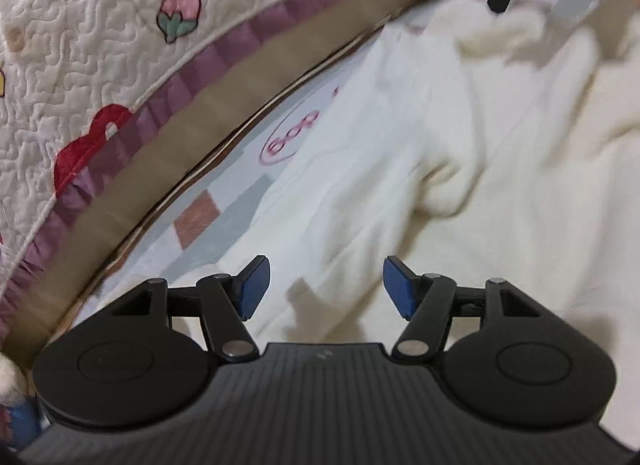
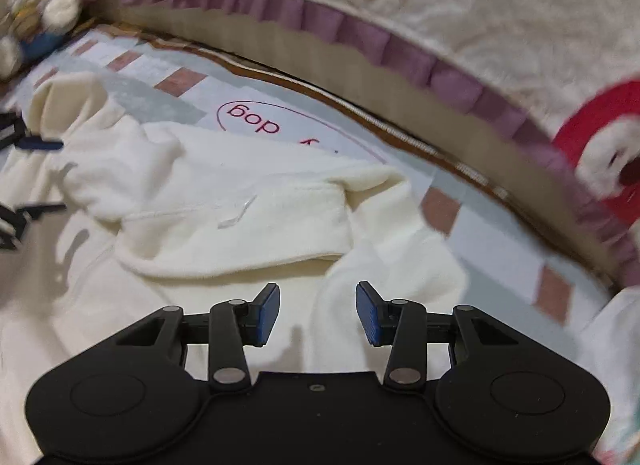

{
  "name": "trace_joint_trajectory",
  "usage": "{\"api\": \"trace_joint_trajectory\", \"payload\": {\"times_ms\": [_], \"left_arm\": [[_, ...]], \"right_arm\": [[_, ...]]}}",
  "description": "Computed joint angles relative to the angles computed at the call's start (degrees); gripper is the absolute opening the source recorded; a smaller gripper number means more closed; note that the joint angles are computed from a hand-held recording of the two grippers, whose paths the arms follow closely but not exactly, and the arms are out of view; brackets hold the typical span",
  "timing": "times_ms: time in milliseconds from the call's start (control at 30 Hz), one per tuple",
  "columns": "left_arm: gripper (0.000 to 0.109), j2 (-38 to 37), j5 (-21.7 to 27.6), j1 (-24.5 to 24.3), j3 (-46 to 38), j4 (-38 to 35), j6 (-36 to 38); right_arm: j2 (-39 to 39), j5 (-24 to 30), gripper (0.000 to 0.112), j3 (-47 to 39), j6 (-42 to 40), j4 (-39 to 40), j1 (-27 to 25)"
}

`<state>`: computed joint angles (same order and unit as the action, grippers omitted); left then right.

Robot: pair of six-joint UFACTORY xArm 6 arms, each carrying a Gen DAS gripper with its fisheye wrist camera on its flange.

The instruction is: Fold clothes

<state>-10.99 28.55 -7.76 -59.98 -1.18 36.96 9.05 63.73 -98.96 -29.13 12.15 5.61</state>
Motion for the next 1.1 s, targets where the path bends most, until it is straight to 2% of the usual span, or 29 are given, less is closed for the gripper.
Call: {"api": "trace_joint_trajectory", "payload": {"times_ms": [67,200,233,267,300,400,500,533,633,733,767,867,967,1033,1100], "left_arm": [[0.062,2.2,1.65,0.97,-1.33,-5.36,2.84],[0.062,5.51,-1.04,2.13,-1.99,-5.94,4.14],[0.053,6.29,-1.1,2.31,-2.78,-6.85,5.38],[0.036,7.0,-1.2,2.54,-3.97,-8.99,6.35],[0.008,7.71,-1.28,2.77,-5.23,-11.26,7.25],[0.007,11.2,-4.41,3.66,-10.96,-13.63,2.92],[0.007,17.29,-7.01,5.48,-19.53,-13.62,-5.47],[0.007,19.53,-6.86,6.23,-22.46,-13.23,-8.98],[0.007,24.96,-2.91,8.52,-29.23,-18.44,-13.91],[0.007,27.5,-2.22,10.07,-30.45,-18.55,-20.36],[0.007,27.56,-2.46,10.3,-29.93,-19.43,-20.28],[0.007,25.79,-6.85,9.67,-25.42,-26.45,-10.54],[0.007,24.37,-6.96,9.66,-23.57,-29.48,-5.95],[0.007,24.34,-6.43,10.16,-24.04,-32.96,-3.66],[0.007,24.17,-6.03,10.64,-24.73,-37.55,-0.93]], "right_arm": [[-0.2,-2.83,0.047,3.21,1.15,1.73,0.32],[-0.51,-5.36,0.047,7.26,1.14,5.31,0.99],[-0.41,-5.3,0.047,7.59,0.74,6.37,1.04],[-0.16,-5.13,0.047,7.62,0.26,7.36,1.1],[0.45,-4.6,0.047,7.1,-0.42,8.38,1.09],[3.14,-2.48,0.047,4.06,-2.03,10.47,1.18],[7.58,-0.58,0.047,-1.75,-1.4,8.07,2.03],[9.22,-0.17,0.048,-3.96,-0.78,6.42,2.49],[14.28,1.23,0.047,-11.12,1.46,0.69,3.93],[16.37,-1.93,0.048,-14.58,4.66,-4.41,4.55],[17.41,-2.09,0.048,-16.36,6.0,-3.43,4.08],[20.91,-1.04,0.048,-21.65,10.4,-0.75,2.87],[21.3,-0.43,0.048,-20.84,16.61,4.1,1.63],[20.67,1.49,0.048,-18.72,15.73,10.84,0.61],[19.96,3.35,0.048,-17.09,11.97,13.66,1.1]]}}
